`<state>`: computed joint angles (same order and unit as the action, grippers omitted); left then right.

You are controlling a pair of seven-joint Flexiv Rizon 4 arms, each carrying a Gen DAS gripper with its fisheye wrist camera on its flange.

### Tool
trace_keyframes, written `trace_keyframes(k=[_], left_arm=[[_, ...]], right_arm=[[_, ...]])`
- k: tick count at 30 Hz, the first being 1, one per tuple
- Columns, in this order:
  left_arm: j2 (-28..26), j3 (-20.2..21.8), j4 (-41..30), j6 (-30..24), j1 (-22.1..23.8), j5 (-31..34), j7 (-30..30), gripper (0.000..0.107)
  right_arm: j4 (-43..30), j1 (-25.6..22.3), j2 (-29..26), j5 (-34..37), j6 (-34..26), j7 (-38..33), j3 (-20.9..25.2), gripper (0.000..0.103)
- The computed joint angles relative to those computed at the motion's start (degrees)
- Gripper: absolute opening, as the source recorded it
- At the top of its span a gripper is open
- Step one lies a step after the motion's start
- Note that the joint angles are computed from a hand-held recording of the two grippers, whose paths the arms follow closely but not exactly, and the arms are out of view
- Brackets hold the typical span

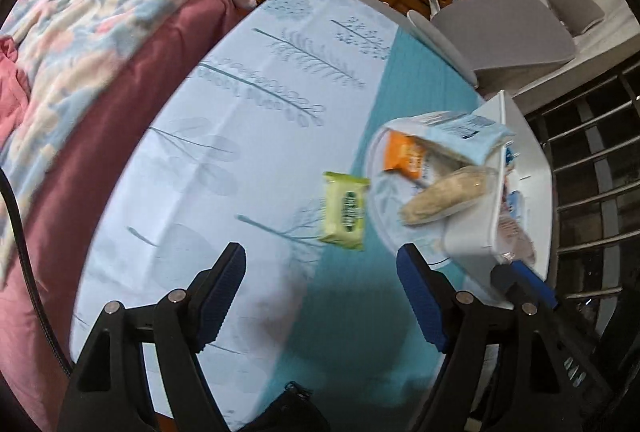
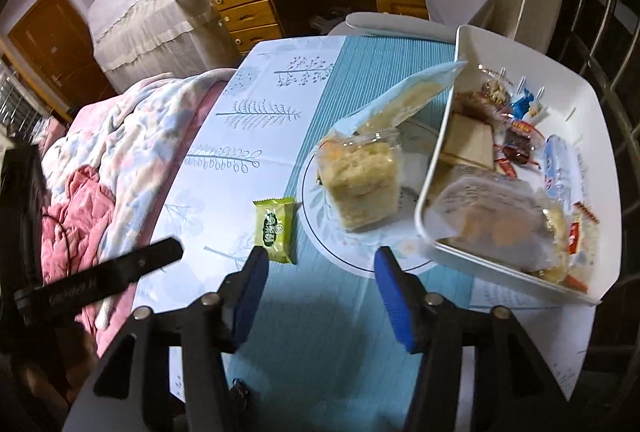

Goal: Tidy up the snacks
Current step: 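Grasp the green wrapped cake with the left tool while the right tool grasps the clear noodle-snack bag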

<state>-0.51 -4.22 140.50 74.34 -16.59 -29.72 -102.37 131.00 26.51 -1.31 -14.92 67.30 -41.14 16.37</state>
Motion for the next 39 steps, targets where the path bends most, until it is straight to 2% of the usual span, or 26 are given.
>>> trace_keyframes(k=[5, 7, 10, 15, 23, 29, 34, 39], left_arm=[[0.0, 0.6, 0.3, -1.9, 0.7, -2.1, 7.2, 0.08], [-0.9, 0.5, -0.6, -3.3, 1.1, -2.7, 9.5, 0.081], [-2.4, 0.0, -2.0, -4.9, 1.6, -3.6, 12.9, 0.084], [-5.5, -0.9, -5.2, -8.1, 2.4, -2.6, 16.5, 0.084], [-11.5, -2.1, -10.9, -9.4, 2.9, 3.3, 18.1, 0.084], [-15.4, -3.7, -13.2, -8.3, 3.3, 3.4, 19.5, 0.084], [-18.3, -3.1, -15.7, -8.0, 2.7, 7.3, 17.9, 0.084], [-20.4, -2.5, -17.7, -9.0, 2.6, 10.2, 15.7, 0.084]], right_arm=[[-0.2, 0.2, -2.0, -9.3, 0.7, 7.0, -1.7, 0.061], [-0.5, 0.1, -2.6, -13.4, 0.4, 9.8, -2.6, 0.068], [-0.8, -0.1, -3.5, -19.6, -0.2, 13.2, -3.8, 0.071], [-2.0, -0.4, -5.5, -27.9, -2.4, 15.9, -5.3, 0.072], [-3.2, -0.9, -8.4, -36.1, -2.6, 14.5, -7.1, 0.072], [-3.8, -1.3, -10.1, -37.2, -2.2, 12.8, -7.5, 0.072], [-4.3, -1.2, -11.3, -35.6, -2.2, 10.3, -7.7, 0.072], [-4.3, -0.8, -11.9, -37.3, -1.8, 9.4, -8.5, 0.072]])
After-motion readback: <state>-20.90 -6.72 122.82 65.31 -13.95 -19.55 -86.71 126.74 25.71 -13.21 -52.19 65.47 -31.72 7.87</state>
